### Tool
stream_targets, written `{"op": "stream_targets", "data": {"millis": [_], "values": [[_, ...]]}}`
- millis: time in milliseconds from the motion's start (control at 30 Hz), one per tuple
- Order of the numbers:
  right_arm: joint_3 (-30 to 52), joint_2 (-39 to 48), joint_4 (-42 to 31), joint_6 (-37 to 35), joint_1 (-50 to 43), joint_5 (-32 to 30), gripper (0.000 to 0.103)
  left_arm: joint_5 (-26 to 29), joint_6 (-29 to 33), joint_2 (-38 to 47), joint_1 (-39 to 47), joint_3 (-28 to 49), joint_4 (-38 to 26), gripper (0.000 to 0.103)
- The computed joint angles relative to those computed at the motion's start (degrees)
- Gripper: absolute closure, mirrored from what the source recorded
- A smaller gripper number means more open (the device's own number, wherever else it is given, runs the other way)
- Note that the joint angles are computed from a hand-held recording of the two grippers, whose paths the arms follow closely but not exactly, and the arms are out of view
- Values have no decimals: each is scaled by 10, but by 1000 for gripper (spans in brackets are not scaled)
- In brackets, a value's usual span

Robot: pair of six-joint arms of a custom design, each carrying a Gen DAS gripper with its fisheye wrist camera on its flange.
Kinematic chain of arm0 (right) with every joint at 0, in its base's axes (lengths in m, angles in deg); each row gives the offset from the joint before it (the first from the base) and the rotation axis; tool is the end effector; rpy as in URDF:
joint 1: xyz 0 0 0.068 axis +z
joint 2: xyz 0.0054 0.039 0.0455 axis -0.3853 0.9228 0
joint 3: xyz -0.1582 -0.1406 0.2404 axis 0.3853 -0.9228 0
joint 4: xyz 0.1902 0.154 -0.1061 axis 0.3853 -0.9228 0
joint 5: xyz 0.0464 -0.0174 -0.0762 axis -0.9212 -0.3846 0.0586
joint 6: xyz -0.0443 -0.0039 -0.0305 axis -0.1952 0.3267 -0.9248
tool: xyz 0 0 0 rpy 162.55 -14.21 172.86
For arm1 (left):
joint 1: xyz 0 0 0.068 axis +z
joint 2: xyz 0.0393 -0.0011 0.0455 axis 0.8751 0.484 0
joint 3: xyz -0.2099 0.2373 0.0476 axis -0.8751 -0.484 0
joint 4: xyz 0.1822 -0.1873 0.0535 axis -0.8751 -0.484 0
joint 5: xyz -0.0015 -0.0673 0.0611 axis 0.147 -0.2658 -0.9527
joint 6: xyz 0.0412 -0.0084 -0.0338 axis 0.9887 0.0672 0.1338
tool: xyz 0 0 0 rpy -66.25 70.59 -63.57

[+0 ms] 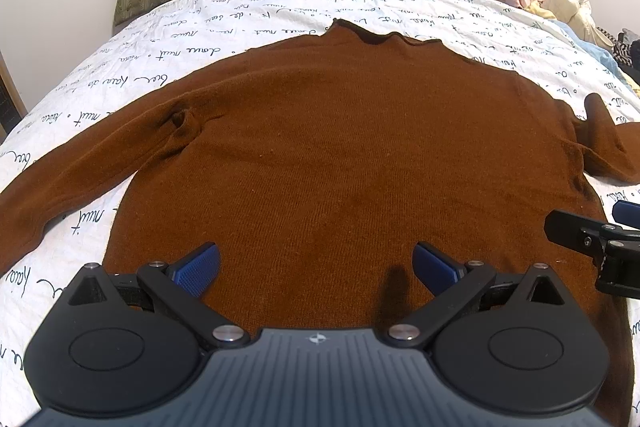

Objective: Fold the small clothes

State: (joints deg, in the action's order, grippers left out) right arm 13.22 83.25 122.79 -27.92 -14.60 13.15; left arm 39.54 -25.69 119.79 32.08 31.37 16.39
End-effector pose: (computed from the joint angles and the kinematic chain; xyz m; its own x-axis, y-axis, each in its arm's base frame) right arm 0.2948 0.0474 0.0126 -0.6583 -0.0338 -0.7520 -0.2170 0.9651 0.1466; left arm 0.3023 -0.1507 0.0212 -0.7372 -0.0743 -0.6716 -0.1242 0.9919 0.0266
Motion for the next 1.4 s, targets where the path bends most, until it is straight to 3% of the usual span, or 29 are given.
{"op": "stream_targets", "data": {"millis": [867, 1200, 1400], "values": [[-7, 2, 14, 7, -7, -16, 0, 0, 1, 6, 1, 0, 7, 0], [-18, 29, 87, -33, -108, -94, 0, 7, 5, 16, -8, 29, -14, 0], [22, 9, 35, -19, -236, -140, 0, -12, 3, 29, -15, 48, -16, 0]]}}
